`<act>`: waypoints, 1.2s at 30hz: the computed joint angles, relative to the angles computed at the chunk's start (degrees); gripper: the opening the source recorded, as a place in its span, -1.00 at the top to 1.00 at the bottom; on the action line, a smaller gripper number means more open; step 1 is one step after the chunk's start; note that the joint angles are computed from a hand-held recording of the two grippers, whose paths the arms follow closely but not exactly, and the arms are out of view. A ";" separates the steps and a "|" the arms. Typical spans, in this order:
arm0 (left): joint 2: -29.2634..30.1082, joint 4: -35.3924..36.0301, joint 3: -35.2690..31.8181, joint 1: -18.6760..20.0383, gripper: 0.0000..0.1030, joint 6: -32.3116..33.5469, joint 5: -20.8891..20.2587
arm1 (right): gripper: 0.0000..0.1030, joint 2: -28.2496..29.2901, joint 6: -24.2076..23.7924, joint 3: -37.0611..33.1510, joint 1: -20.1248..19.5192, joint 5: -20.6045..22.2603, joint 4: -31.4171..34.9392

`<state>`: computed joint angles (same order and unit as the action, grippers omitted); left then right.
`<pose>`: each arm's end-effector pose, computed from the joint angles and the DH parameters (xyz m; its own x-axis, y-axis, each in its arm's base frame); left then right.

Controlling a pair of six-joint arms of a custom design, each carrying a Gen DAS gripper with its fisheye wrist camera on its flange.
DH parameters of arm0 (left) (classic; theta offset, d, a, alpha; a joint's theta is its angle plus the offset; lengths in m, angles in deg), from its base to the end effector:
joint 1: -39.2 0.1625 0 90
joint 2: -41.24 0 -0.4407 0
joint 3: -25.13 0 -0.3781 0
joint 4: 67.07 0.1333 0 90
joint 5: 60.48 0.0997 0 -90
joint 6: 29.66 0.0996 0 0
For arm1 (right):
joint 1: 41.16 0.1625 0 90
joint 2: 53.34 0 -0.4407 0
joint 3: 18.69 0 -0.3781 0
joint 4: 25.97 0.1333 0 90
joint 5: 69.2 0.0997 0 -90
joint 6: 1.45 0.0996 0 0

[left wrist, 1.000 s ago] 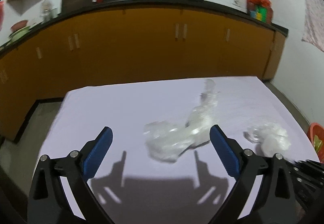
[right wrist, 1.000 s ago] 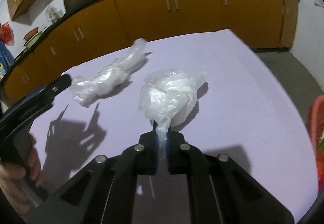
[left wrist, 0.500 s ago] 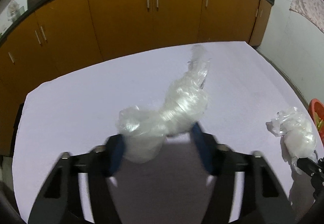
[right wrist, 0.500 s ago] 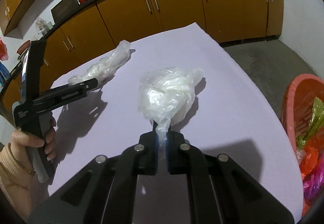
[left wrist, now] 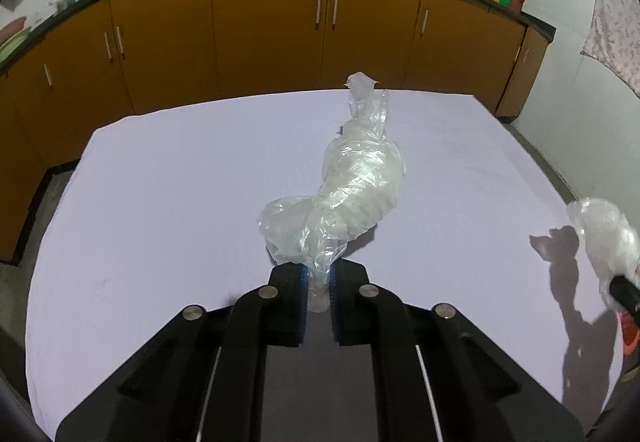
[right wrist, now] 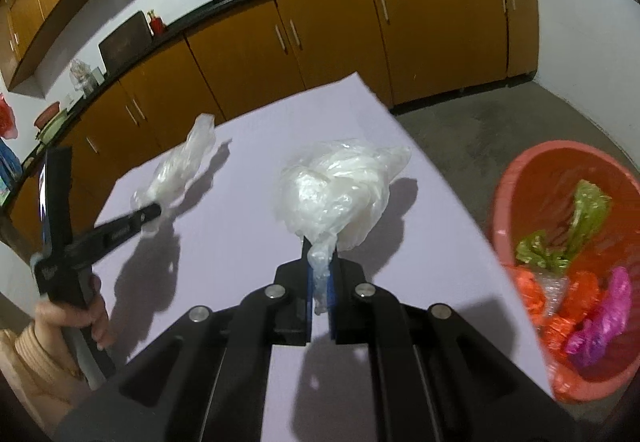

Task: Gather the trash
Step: 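Carry both clear bags in both grippers over the orange wastebasket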

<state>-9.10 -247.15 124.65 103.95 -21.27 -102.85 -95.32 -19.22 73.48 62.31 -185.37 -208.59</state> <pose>-0.0892 -0.6741 0.2302 -0.7601 -0.0487 -0.6480 0.4380 0.6982 -0.5663 0.2508 -0.6634 0.1681 -0.8447 -0.1426 0.5159 -0.4513 0.7081 -0.5431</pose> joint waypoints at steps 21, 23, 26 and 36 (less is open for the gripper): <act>-2.77 -7.39 10.67 -11.90 0.83 -1.81 -0.09 | 0.86 -14.65 -3.73 15.50 1.02 -5.26 -14.77; -2.57 -7.14 10.67 -12.46 0.83 -2.04 -0.46 | 0.86 -15.37 -3.95 16.10 0.93 -5.49 -15.28; -2.04 -6.99 10.75 -13.57 0.83 -2.52 -0.28 | 0.86 -16.48 -4.51 17.09 0.77 -5.83 -16.30; -0.26 -6.30 10.63 -15.54 0.83 -2.76 -0.83 | 0.86 -18.19 -5.99 18.31 0.25 -6.93 -18.41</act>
